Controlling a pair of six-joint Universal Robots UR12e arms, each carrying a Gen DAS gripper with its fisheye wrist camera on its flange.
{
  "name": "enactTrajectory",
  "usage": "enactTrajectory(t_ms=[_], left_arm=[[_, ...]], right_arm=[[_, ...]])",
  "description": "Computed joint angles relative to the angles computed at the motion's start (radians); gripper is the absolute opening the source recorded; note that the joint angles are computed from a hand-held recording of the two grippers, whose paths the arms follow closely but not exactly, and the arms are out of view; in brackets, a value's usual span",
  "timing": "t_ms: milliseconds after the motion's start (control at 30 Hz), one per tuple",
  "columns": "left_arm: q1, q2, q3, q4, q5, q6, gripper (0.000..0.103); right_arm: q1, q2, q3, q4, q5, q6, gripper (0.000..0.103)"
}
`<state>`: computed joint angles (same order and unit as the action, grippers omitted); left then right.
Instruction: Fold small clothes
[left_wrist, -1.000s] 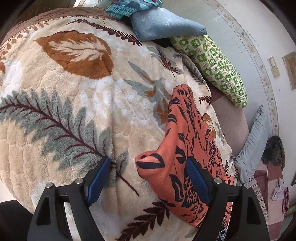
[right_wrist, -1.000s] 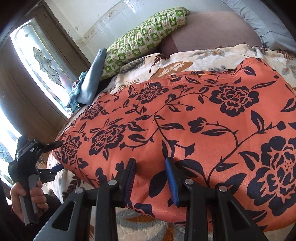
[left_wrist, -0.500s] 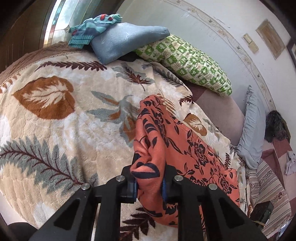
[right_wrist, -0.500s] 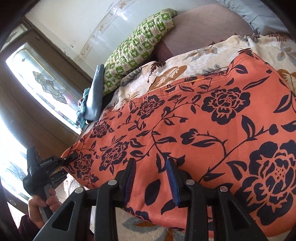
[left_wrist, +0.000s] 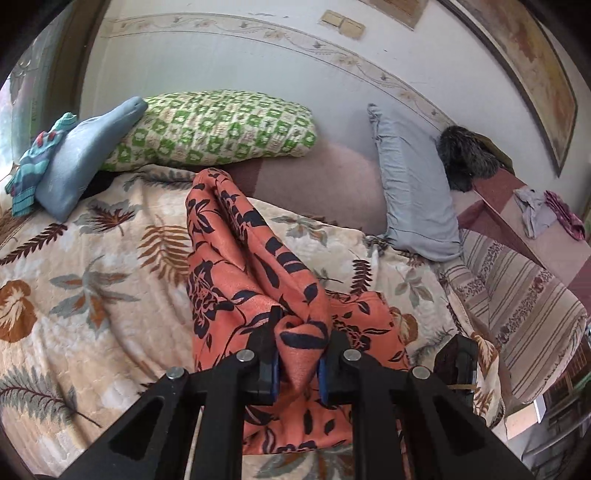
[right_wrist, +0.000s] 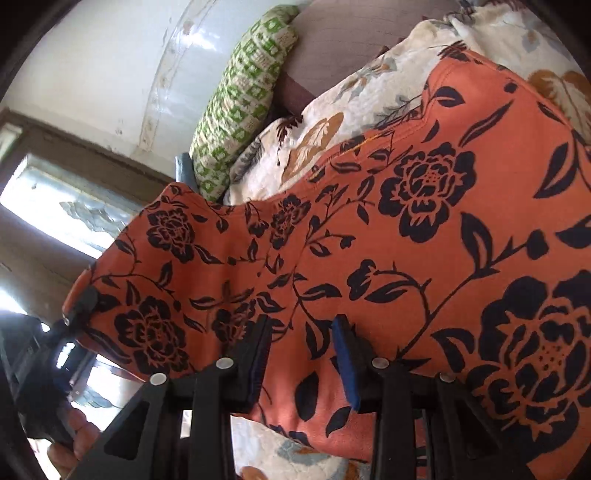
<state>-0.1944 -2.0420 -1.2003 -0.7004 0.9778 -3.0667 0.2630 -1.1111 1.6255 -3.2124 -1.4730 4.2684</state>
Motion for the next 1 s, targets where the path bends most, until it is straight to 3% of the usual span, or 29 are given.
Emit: enactTrajectory(t_ms=[133,267,333,467,500,533,600,633,700,767,900,1000], left_arm=[[-0.065,-0.024,0.052,-0.085,-0.048,0.079,0.015],[-0.126,-0.054,0.07,-0.156,-0.086,0.138,0.015],[-0.154,-0.074,0.09,-0.272,-0.067,0.202,0.015],[-0.172,-0.078,0.068,-0.404,-0.008,0.268,0.017],[-0.168,-0.076,0.065,-0.425,-0.012,0.276,0.019],[-0.159,-0.074,0.067,-0.456,-0.04,0.287,0.026],[-0.134,-0.071,0.082,-0.537,-0.129,0.327,0.039],[-0.122,-0.061,0.08,-0.556,-0.161,0.356,0.053],[-0.101,-0.035,0.057,-0.522,-0.207,0.402,0.065],[-0.081,-0.008,0.021,-0.428,-0.212,0.419,0.065],[-0.053,-0.005,0.01,-0.278,-0.11,0.348,0.065],[-0.042,-0.045,0.063,-0.321,-0.021,0.28,0.065]], right_arm=[[-0.015,-0.058,0.103,-0.168,-0.122,0.085,0.039],[-0.049,-0.093,0.214,-0.322,-0.172,0.261,0.039],[-0.058,-0.103,0.256,-0.371,-0.194,0.333,0.039],[-0.071,-0.114,0.302,-0.412,-0.206,0.412,0.041],[-0.078,-0.118,0.309,-0.414,-0.183,0.43,0.044],[-0.082,-0.113,0.306,-0.424,-0.164,0.444,0.059],[-0.088,-0.102,0.295,-0.462,-0.136,0.438,0.061],[-0.091,-0.101,0.288,-0.463,-0.124,0.421,0.062],[-0.095,-0.102,0.269,-0.45,-0.112,0.37,0.062],[-0.093,-0.1,0.253,-0.449,-0.1,0.326,0.062],[-0.098,-0.112,0.226,-0.289,-0.037,0.289,0.062],[-0.104,-0.105,0.204,-0.193,-0.004,0.282,0.062]])
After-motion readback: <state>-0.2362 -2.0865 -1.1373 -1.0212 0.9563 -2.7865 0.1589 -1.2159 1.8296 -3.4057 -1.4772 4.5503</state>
